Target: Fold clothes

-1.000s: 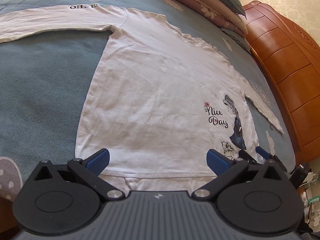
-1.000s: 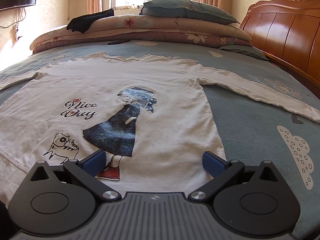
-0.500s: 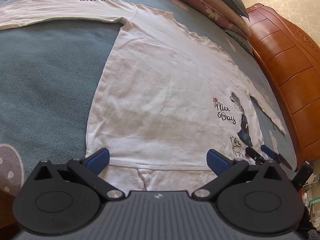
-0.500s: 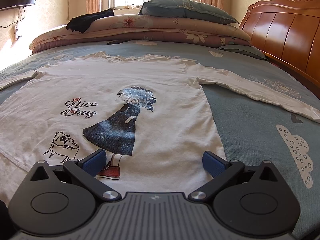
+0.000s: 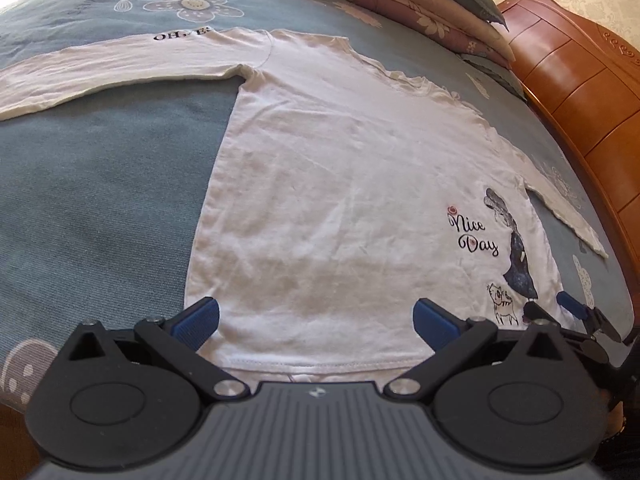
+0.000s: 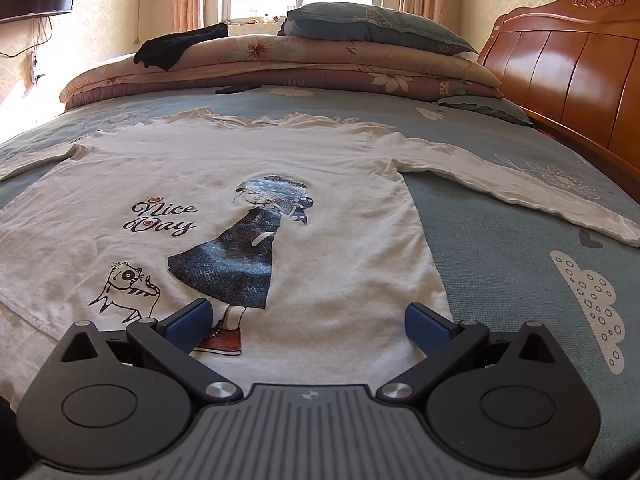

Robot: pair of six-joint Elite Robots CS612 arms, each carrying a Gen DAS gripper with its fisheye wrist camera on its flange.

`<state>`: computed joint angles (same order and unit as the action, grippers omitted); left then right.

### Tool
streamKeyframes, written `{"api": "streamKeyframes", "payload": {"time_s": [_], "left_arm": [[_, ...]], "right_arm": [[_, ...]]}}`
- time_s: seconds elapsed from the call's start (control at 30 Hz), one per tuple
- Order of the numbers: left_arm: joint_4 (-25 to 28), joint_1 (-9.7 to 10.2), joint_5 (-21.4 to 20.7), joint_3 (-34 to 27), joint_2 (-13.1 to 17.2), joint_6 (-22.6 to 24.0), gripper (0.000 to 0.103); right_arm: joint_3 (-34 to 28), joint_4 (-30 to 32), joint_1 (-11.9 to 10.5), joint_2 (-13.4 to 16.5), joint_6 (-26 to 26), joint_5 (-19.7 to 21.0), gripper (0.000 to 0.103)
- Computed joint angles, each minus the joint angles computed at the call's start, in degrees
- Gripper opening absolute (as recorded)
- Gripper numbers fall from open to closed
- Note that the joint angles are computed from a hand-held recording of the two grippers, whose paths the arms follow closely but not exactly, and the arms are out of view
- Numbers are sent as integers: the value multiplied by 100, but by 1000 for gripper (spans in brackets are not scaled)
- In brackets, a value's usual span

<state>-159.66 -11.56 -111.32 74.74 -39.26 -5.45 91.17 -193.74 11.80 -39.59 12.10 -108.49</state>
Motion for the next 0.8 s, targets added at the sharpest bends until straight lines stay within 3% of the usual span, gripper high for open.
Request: {"api": "streamKeyframes", "payload": {"time_s": [0.1,0.3,0.37,0.47,0.6,0.7,0.8], "left_arm": [[-493,172,28,-199,90,-508,102],[-1256,622,302,-831,422,-1857,102],[-1363,745,491,-1089,578,-2374,101],[-1618,924,604,-1465,861,-3326,101],[-2013,1094,589,-1842,1261,-4611,95],[-1976,1183,624,-2180,1583,-5450,81],[-1830,1194,820,-2380,1781,-5883,75]], "right_arm": [[17,66,-16,-46,-35,123,103],[10,-396,-77,-100,-274,1397,103],[-130,-379,-73,-71,-428,1825,103],[-501,122,-34,59,-631,2249,103],[-807,481,37,218,-706,2289,103],[-896,521,84,293,-882,2169,103],[-895,544,122,305,-1348,2016,103]]}}
